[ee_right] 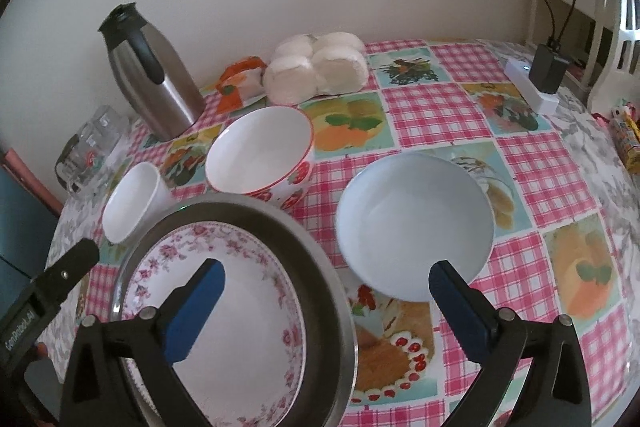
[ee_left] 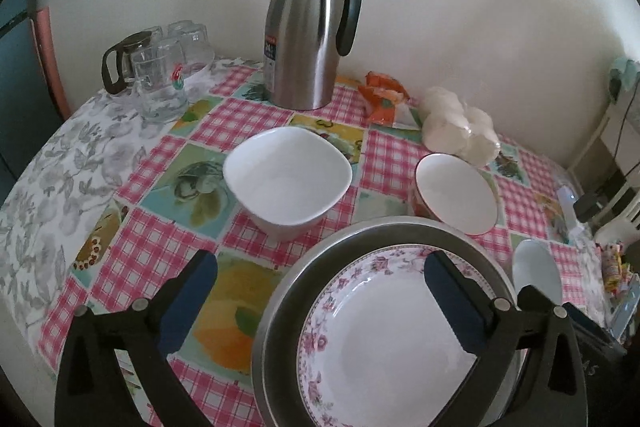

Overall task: Organize plates and bowls
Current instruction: 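Open both grippers to release the floral plate inside the steel tray, then move both grippers to the rim of the red-rimmed white bowl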

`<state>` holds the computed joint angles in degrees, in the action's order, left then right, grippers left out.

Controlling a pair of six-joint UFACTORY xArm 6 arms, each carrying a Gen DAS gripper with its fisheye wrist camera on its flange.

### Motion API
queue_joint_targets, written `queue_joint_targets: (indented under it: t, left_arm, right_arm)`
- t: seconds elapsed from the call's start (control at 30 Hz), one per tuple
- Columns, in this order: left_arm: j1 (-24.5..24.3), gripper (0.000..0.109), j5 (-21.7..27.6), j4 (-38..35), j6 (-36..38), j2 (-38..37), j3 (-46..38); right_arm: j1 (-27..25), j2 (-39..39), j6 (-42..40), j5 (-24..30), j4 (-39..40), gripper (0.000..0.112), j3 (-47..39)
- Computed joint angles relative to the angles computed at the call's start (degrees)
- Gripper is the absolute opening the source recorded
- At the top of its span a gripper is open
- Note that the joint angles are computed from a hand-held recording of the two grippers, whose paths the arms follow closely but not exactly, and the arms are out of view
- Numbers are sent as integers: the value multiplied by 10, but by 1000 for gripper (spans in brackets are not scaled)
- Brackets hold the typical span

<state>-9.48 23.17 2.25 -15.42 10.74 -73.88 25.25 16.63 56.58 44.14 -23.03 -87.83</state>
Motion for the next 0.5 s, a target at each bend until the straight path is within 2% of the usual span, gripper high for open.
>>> queue_joint_targets:
  t: [0.17,0.3,0.37,0.5]
  left_arm:
    - [-4,103,25,-9,15,31,-43]
    - [-4,103,65,-73,88,67,-97]
    - [-2,103,91,-111,121,90,-136]
    - [0,103,142,-151,149,142,-225]
  right_arm:
    - [-8,6,-1,-10,-6,103,-6]
    - [-21,9,-9,-44,15,103,-4]
    - [-27,18,-12,-44,15,103,-16]
    - [-39,32,-7,-55,13,103,-36]
